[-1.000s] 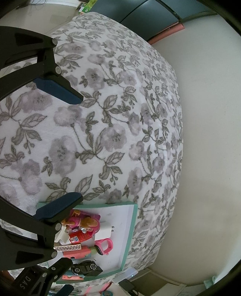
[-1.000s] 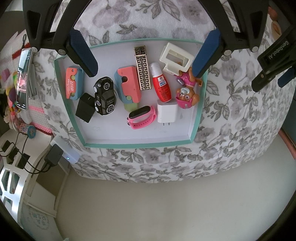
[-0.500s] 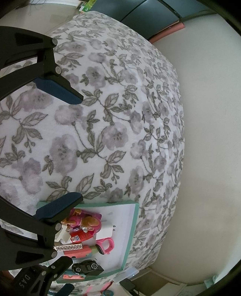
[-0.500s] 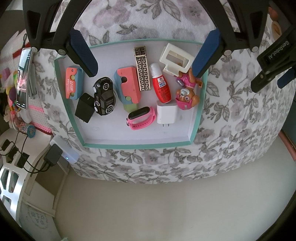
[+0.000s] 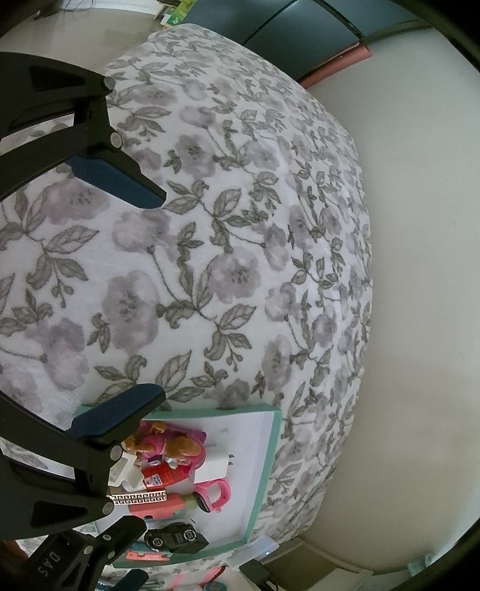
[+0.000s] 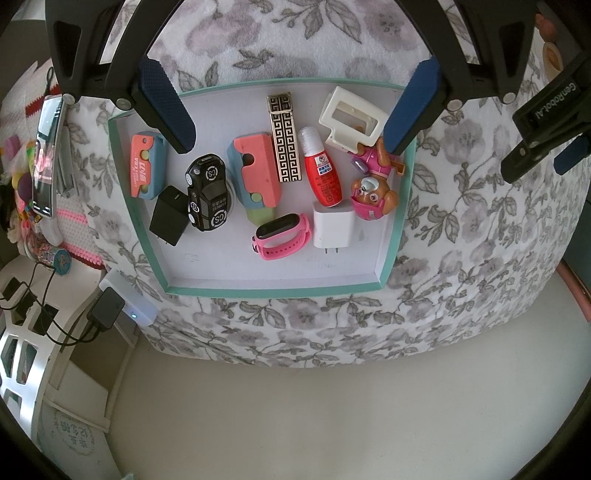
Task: Organize rigid objects
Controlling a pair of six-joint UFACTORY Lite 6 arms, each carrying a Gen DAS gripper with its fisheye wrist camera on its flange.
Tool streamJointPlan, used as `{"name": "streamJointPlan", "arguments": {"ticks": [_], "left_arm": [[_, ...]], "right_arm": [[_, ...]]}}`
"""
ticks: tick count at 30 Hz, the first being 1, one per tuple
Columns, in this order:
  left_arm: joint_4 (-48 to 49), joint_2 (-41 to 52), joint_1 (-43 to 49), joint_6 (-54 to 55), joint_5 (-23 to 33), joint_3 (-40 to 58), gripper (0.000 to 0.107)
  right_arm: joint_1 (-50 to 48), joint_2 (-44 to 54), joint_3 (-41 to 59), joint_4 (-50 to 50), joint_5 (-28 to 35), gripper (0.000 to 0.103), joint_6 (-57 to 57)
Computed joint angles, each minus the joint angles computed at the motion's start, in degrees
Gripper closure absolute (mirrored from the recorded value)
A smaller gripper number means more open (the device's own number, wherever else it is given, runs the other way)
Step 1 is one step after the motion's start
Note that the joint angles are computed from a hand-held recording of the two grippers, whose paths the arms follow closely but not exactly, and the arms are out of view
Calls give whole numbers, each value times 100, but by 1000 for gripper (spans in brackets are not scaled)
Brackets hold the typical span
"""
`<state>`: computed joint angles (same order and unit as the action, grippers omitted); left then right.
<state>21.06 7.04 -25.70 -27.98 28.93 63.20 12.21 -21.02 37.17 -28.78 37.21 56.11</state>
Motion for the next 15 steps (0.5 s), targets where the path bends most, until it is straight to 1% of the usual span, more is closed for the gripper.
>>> {"name": "streamJointPlan", "arguments": {"ticks": [5, 9, 15], "left_arm": [[14, 19, 0, 1, 38, 8, 11], [-506, 47, 90, 478, 18, 29, 11], [-574, 24, 76, 541, 1, 21, 11]], "right_arm": [[18, 22, 16, -8, 11, 0, 8], [-18, 8, -18, 15, -4, 0, -78], [-130, 3, -37, 104, -51, 0, -312]]}}
